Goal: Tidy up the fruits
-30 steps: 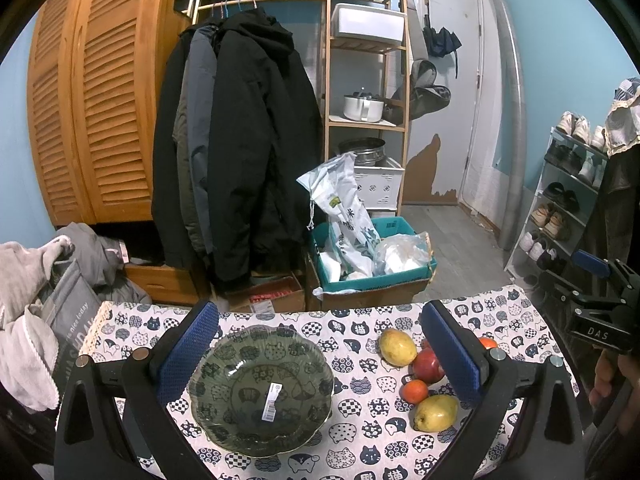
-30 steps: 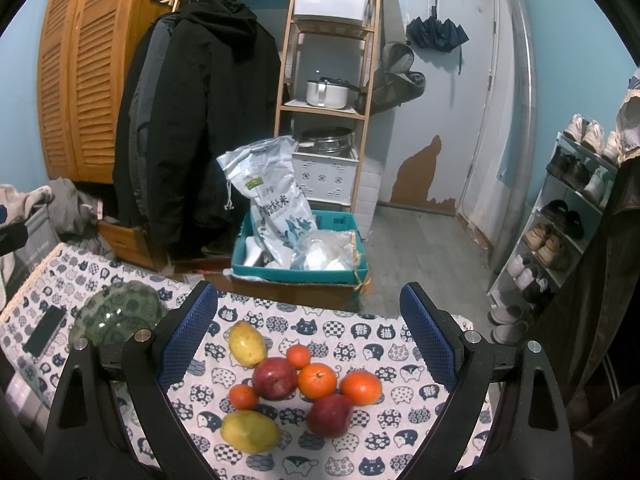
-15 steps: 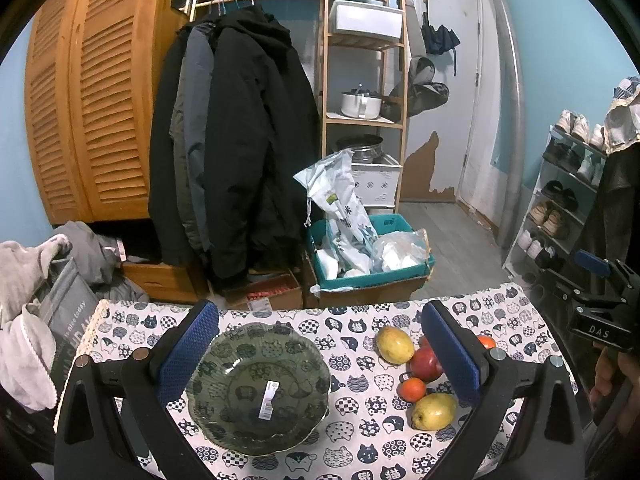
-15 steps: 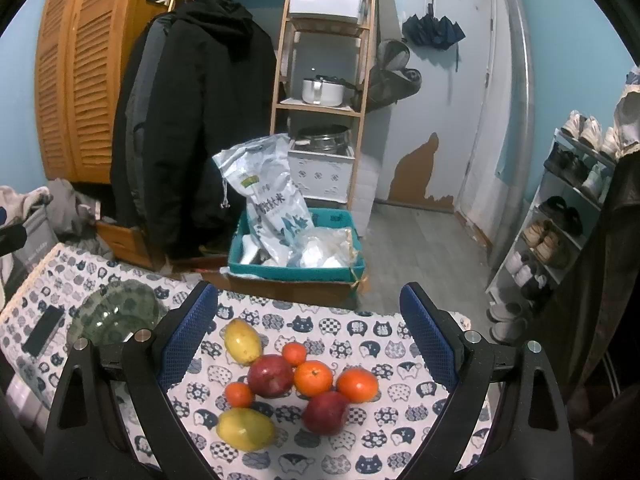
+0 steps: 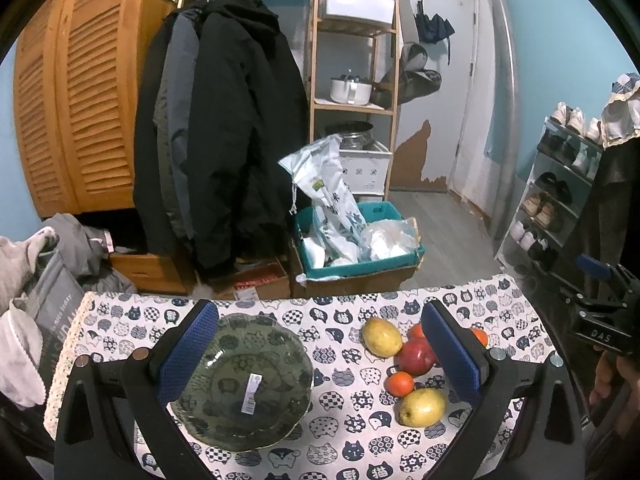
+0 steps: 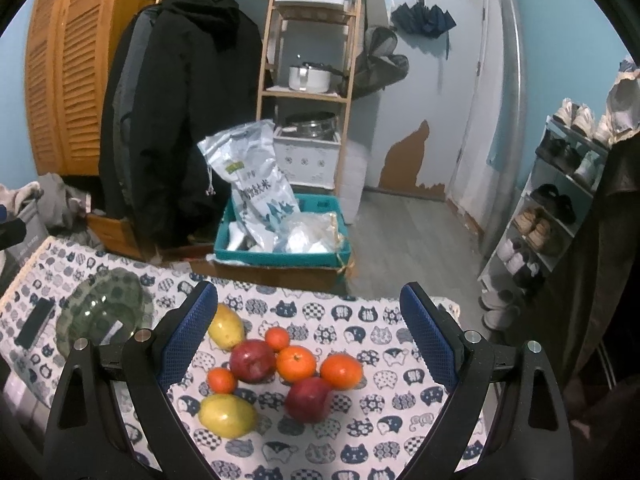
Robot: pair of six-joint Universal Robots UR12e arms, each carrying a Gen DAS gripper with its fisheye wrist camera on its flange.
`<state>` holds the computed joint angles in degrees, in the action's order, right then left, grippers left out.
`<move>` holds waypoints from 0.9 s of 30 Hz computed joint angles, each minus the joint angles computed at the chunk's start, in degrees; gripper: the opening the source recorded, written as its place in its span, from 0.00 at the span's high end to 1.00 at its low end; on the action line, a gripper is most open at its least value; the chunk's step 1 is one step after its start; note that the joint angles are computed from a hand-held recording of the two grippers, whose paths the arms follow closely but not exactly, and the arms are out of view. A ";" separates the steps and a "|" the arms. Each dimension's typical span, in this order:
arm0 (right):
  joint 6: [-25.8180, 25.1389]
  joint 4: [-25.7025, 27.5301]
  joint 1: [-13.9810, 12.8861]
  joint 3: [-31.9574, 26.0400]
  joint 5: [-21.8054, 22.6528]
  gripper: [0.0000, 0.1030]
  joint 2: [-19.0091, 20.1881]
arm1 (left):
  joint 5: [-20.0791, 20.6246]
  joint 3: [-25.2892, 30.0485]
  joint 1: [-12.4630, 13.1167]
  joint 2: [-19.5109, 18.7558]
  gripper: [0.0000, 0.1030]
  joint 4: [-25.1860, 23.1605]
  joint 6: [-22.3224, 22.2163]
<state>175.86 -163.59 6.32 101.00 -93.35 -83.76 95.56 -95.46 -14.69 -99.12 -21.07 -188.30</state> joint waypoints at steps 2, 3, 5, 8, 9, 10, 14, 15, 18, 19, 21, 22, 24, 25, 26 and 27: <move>-0.13 0.50 -0.20 0.20 -0.07 0.12 -0.11 | 0.31 0.54 -0.27 -0.68 0.01 -1.41 0.07; -0.21 0.80 -0.24 0.28 -0.32 0.12 -0.13 | 0.18 0.79 -0.43 -1.09 0.01 -2.49 0.25; -0.28 1.52 -0.39 0.43 -0.52 0.12 -0.16 | 0.05 1.05 -0.65 -1.60 0.01 -3.92 0.37; 0.07 3.96 -0.79 0.47 -0.49 0.12 -0.18 | -0.35 1.33 -1.12 -2.24 0.01 -5.80 0.43; 0.27 4.69 -0.95 0.52 -0.40 0.12 -0.15 | -0.75 1.51 -1.30 -2.55 0.01 -6.71 0.43; 0.44 5.41 -1.11 0.57 -0.23 0.12 -0.12 | -0.97 1.64 -1.37 -2.63 0.01 -7.27 0.40; 0.62 7.50 -1.58 0.98 -0.10 0.12 0.09 | -1.71 2.51 -1.99 -3.77 0.01 -10.12 0.69; 0.72 8.34 -1.70 0.99 0.12 0.12 0.19 | -1.85 2.66 -2.11 -4.02 0.01 -10.53 0.71; 1.09 10.31 -2.15 1.30 0.96 0.12 0.35 | -2.51 3.17 -2.46 -4.86 0.01 -12.59 0.56; 1.16 10.93 -2.31 1.35 1.25 0.12 0.46 | -2.52 3.24 -2.59 -5.08 0.01 -12.80 0.59; 1.35 12.43 -2.41 1.30 1.13 0.12 0.80 | -2.39 3.52 -2.93 -5.65 0.01 -14.04 0.83; 1.49 13.30 -2.43 1.14 1.13 0.12 0.96 | -2.42 3.63 -3.03 -5.87 0.01 -14.41 0.91; 1.69 14.73 -2.57 1.15 1.06 0.12 1.28 | -2.55 3.95 -3.27 -6.46 0.01 -15.64 1.06; 1.88 15.38 -2.63 1.15 1.04 0.12 1.46 | -2.48 4.05 -3.43 -6.74 0.01 -16.14 1.08; 2.06 16.00 -2.72 1.10 1.14 0.12 1.60 | -2.48 4.20 -3.56 -7.01 0.01 -16.74 1.12; 2.32 17.05 -2.87 1.09 1.41 0.12 1.76 | -2.60 4.43 -3.66 -7.33 0.01 -17.61 1.17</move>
